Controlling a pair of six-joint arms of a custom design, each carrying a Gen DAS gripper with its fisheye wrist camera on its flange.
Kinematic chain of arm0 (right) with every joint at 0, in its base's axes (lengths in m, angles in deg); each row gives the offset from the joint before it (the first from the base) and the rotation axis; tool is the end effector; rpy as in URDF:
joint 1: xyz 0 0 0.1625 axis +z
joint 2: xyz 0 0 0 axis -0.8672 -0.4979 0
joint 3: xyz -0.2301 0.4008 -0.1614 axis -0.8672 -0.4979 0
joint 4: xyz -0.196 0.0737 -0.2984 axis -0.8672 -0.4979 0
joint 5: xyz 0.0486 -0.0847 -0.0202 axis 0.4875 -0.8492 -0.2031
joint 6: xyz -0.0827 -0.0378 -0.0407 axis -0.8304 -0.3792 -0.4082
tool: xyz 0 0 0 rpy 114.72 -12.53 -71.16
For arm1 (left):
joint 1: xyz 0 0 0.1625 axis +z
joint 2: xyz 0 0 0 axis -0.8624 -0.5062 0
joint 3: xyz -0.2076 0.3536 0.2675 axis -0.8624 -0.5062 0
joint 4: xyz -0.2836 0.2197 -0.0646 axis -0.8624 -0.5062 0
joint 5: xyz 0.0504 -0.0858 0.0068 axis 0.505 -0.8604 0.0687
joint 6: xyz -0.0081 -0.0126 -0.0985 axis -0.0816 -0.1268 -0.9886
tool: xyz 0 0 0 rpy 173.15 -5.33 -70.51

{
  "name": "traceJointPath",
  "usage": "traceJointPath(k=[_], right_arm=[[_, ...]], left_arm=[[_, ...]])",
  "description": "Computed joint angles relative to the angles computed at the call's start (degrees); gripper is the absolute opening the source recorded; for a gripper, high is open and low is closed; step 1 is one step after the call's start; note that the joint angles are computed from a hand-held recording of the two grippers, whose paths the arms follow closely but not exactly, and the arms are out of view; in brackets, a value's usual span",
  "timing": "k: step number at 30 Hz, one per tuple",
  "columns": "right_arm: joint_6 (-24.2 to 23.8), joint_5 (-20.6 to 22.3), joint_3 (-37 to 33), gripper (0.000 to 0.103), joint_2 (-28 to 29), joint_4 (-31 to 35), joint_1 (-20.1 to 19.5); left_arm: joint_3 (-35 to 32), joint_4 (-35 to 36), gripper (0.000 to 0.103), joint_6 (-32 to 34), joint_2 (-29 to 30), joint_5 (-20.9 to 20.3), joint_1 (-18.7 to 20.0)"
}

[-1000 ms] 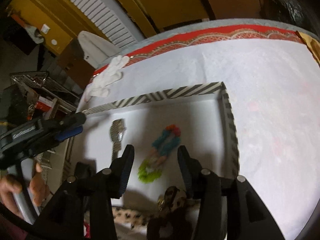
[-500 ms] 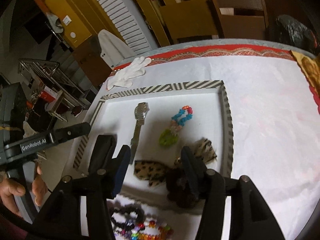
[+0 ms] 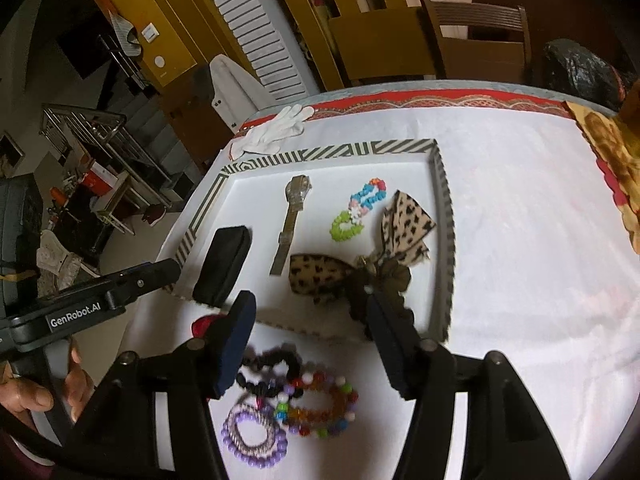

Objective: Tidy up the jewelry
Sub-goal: 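Withdraw both open tools from the tray toward the red bow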

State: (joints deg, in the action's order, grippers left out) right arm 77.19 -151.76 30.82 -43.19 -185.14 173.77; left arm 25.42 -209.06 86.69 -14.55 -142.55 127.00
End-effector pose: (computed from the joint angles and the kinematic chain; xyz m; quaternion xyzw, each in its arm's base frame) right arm 0.3857 -0.6990 0.0836 -0.0013 -0.9208 0.3254 0.2150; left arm -0.1241 -0.7742 0.3389 0.2195 0.9342 -0.1519 0.2368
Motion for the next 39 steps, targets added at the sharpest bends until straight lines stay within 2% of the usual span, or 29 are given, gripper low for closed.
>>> traceJointPath(k=[11,21,39], right_arm=[[2.1,-1.7,8.8,0.063,-3.3,-3.7,2.2],[3.5,-1.9,13.0,0.064,-4.6,-3.3,3.1],[3.8,-2.8,14.6,0.066,-4.5,-1.8,4.4]], left_arm=[[10.3,-6.4,0.063,-0.1,-5.2,1.6,-1.6],[17.0,-9.5,0.063,-0.8,-8.5,4.0,-2.6],[23.2,-10.8,0.063,-3.4,-11.9,6.0,-3.1]])
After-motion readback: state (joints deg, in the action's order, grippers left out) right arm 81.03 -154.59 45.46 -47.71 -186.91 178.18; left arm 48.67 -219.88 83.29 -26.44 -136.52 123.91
